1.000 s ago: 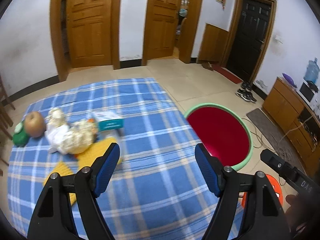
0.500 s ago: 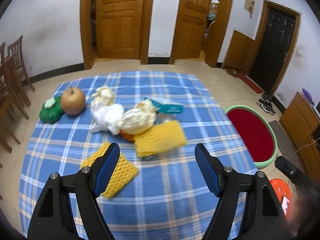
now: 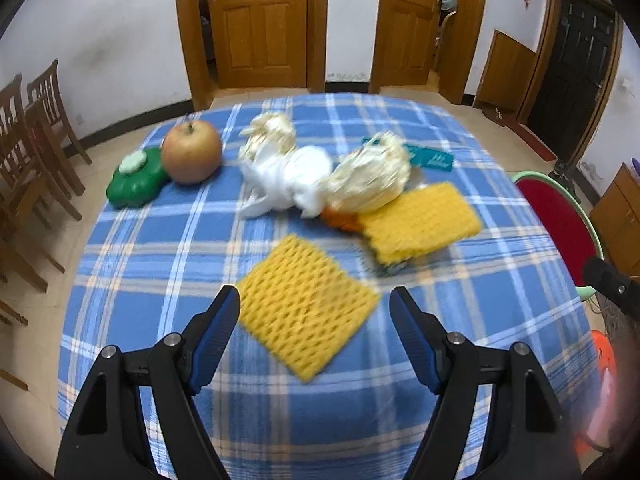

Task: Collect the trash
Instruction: 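Return to the table and grasp a yellow foam net with the left gripper, then grasp the second yellow foam net with the right gripper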

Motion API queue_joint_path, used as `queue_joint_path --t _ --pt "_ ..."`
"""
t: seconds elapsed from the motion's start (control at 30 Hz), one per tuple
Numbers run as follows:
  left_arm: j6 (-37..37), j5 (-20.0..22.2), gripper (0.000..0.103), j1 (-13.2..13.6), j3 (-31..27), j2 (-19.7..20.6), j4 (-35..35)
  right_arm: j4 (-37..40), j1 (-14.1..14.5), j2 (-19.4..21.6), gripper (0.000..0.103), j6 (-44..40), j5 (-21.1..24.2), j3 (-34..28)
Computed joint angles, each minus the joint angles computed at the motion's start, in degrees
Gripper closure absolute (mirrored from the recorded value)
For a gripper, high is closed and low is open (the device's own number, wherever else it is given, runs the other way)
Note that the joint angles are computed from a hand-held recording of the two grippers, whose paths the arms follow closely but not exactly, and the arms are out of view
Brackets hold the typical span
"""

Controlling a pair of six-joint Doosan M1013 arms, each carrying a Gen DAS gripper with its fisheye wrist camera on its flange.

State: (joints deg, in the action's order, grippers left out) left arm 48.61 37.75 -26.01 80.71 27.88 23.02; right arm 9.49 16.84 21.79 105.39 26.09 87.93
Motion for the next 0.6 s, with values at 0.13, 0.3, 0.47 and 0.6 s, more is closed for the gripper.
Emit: queue_joint_path --t 0.13,0.3,0.47,0.6 --pt "-0.19 0.07 0.035 1.06 0.29 0.59 -2.64 1.61 0.67 1.38 0.041 -2.77 1.59 -1.62" --pt "3.3 -2.24 0.045 2.01 0.7 0.87 -6.96 1.09 1.54 2.48 0.041 -3.66 2.18 -3.05" --pt "6.04 -4.31 0.073 2.33 0.86 1.06 -9.47 -1.08 2.4 3.06 0.041 -2.08 2.64 -4.08" --pt "5.77 -6.77 0.085 2.55 1.92 0.7 -9.84 -2.78 3.02 3.25 0.041 -0.33 2.9 -4.74"
